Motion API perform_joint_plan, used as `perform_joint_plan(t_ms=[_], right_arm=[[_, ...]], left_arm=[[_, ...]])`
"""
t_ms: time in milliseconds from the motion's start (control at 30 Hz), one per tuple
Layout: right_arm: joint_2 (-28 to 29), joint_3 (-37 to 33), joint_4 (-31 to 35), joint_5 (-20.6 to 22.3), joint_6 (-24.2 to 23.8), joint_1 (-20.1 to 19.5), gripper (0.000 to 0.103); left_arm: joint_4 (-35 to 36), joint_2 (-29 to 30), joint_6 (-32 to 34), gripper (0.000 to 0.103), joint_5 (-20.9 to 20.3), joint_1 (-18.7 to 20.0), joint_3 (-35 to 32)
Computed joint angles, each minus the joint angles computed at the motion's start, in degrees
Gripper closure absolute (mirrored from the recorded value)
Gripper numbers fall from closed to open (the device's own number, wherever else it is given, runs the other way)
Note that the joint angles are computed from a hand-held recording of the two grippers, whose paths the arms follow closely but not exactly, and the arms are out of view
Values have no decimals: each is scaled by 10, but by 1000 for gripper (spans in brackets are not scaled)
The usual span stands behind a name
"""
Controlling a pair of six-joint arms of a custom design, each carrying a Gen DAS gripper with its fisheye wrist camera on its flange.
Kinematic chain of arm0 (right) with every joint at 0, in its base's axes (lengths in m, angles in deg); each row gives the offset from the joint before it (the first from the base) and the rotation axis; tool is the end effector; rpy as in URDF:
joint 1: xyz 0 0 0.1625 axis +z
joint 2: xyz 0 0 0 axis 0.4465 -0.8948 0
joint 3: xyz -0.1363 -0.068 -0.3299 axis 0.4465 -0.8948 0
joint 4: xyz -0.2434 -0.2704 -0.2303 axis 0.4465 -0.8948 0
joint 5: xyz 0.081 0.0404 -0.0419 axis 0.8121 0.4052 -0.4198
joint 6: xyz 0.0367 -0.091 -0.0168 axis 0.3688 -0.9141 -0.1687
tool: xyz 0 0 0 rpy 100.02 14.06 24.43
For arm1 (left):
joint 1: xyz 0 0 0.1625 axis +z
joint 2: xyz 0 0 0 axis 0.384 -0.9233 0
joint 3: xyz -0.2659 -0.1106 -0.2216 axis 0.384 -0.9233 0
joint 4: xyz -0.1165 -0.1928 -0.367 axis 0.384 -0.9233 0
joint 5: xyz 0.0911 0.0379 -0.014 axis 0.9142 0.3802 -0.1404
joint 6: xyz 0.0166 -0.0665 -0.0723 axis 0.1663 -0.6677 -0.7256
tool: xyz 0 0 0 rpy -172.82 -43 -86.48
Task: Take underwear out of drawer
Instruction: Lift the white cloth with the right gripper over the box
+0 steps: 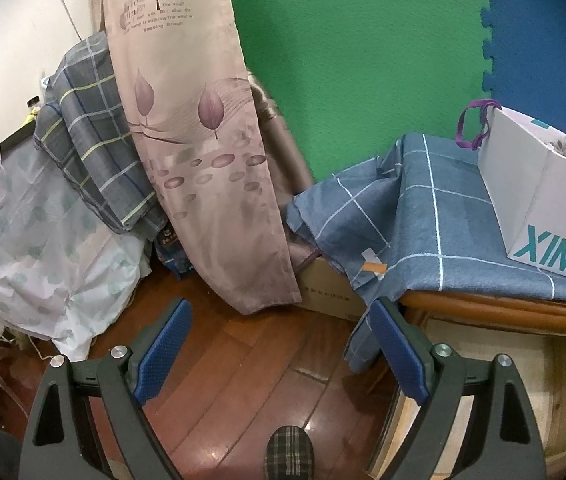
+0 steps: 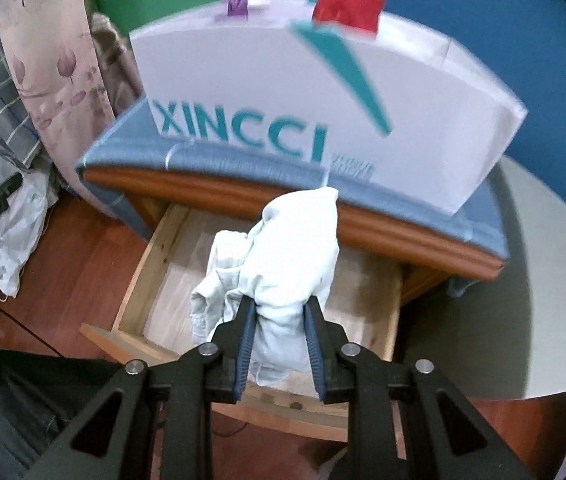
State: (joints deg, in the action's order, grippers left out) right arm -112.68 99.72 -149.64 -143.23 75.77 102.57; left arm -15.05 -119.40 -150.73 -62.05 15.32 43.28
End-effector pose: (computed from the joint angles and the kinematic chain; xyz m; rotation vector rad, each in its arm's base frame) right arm 0.5150 -0.5293 0.2219 0.8237 -2.2949 0.4419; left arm -0.2079 -0.4528 0.5079 -0.1961 1.7343 -1.1593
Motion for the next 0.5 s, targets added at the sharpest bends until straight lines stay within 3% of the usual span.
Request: perform_joint_plan(t_ms=[200,500], right_arm=[[0,-35,1,-30,-17,26,79],[16,-100,-14,-75,-51,62,79]], left_arm=[[46,8,-41,15,2,-6,-10],[50,2,-52,14,7,-14,-4]])
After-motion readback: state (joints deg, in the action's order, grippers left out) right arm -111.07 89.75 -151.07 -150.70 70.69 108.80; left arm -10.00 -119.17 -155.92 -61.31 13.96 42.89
